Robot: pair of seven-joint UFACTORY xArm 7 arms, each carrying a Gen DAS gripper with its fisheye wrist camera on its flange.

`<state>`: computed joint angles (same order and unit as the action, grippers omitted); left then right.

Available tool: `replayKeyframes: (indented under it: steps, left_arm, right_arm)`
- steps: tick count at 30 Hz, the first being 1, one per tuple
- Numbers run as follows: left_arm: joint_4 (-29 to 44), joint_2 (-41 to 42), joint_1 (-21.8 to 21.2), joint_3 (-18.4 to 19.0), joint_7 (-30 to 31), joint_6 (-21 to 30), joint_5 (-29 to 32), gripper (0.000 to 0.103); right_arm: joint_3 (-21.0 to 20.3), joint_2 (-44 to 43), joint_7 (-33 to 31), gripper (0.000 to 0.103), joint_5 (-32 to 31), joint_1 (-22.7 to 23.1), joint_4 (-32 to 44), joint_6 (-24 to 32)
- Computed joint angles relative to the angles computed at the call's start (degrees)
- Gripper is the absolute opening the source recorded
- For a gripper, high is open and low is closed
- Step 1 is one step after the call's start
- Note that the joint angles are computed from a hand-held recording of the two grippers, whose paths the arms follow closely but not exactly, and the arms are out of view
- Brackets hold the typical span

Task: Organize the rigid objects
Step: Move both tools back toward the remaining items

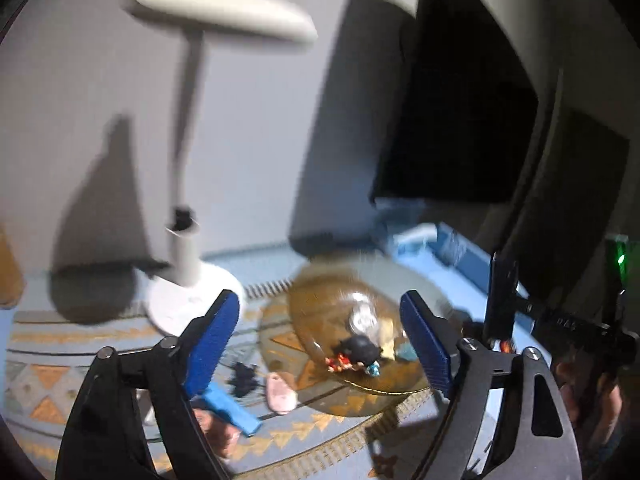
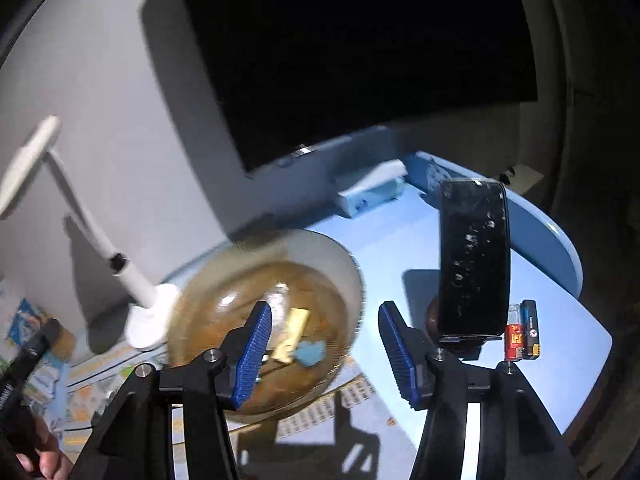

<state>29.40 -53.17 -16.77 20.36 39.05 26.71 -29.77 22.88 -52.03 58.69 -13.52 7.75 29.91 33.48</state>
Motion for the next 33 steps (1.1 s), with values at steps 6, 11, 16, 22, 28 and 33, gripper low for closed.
replayKeyframes:
  steps: [6,11,16,22,28,33]
  left_arm:
    - [-0.83,-11.20,11.40,1.54,-1.72,3.76,4.96,0.085]
    - [-0.77,-18.10,15.75,6.82,-1.01,6.16,7.71,0.097]
    - [-0.74,-17.74,18.42,12.13,0.73,8.08,9.63,0.098]
    - [-0.04,-9.30,18.77,17.21,3.86,10.95,9.38,0.098]
    - [0.36,4.11,15.16,19.25,9.63,14.15,7.24,0.098]
    - [-1.45,12.76,12.39,16.99,13.90,10.88,3.06,0.098]
  right_arm:
    - [4.59,0.75,1.64,0.056,0.59,3.10,3.87,0.77]
    - [7.80,5.23,4.64,0.057,1.57,5.61,5.76,-3.39]
    - [10.51,14.57,5.83,0.057,0.38,7.75,9.14,-6.19]
    - [9.56,26.10,5.01,0.057,-2.53,11.30,12.12,-10.84]
    - [5.66,37.87,4.26,0.057,-4.92,15.05,13.93,-14.74]
    - [3.74,44.77,11.87,0.057,-11.93,14.17,15.31,-15.42]
